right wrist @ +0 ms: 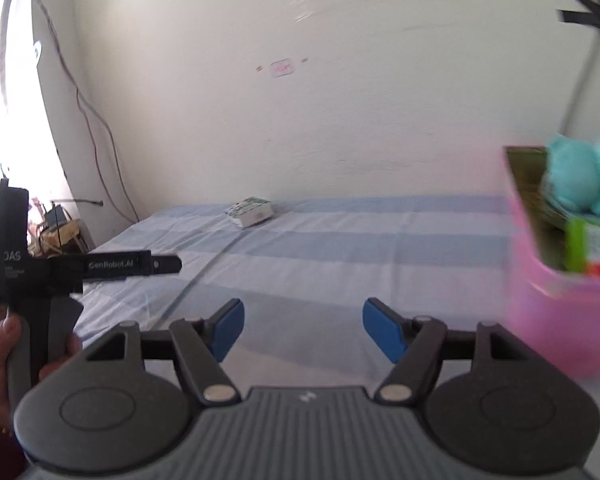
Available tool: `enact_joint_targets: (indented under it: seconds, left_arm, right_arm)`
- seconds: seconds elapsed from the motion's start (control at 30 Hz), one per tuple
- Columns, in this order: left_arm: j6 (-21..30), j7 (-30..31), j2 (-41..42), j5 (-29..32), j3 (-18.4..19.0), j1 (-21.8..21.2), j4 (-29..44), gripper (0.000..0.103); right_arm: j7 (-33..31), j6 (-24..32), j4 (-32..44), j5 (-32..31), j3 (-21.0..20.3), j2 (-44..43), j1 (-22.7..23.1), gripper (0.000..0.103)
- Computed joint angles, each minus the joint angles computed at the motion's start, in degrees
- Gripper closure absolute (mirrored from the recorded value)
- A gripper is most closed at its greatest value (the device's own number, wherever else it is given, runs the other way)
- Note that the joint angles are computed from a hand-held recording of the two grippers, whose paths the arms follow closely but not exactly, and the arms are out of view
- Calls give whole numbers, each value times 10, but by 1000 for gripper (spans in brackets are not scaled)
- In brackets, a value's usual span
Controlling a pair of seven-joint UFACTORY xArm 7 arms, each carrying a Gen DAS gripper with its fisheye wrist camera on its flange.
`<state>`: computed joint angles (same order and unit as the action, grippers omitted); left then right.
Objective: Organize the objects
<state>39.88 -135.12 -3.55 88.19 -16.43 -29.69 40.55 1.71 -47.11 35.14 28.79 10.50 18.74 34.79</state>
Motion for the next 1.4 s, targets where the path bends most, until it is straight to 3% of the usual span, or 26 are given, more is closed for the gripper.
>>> enact_joint_targets:
  seconds: [0.13, 0.27, 0.4, 0.5, 0.77, 1.07, 1.4]
  left_arm:
    - [-8, -6, -4, -15, 6, 6, -5, 4]
    - [-17, -4, -2, -22, 6, 11, -5, 4]
    - [-18, 9, 1, -23, 7, 13, -2, 4]
    - [-13, 11, 2, -27, 6, 12, -3, 4]
    - [-14, 1, 3, -29, 7, 14, -3, 4]
    - [40, 54, 21, -34, -3, -9, 16, 4]
    - [29, 51, 20, -35, 3, -9, 16, 4]
  right_arm:
    - [-29, 21, 73, 9, -13, 51, 8, 30]
    - [11, 29, 98, -12, -1, 79, -14, 33]
    - [95, -62, 66, -66, -2, 90, -32, 27]
    - [131, -69, 60, -88, -1, 90, -47, 27]
    - [121, -64, 58, -106, -7, 87, -45, 24]
    - [128, -67, 58, -112, -7, 89, -47, 22]
    - [128, -67, 59, -112, -7, 89, -47, 22]
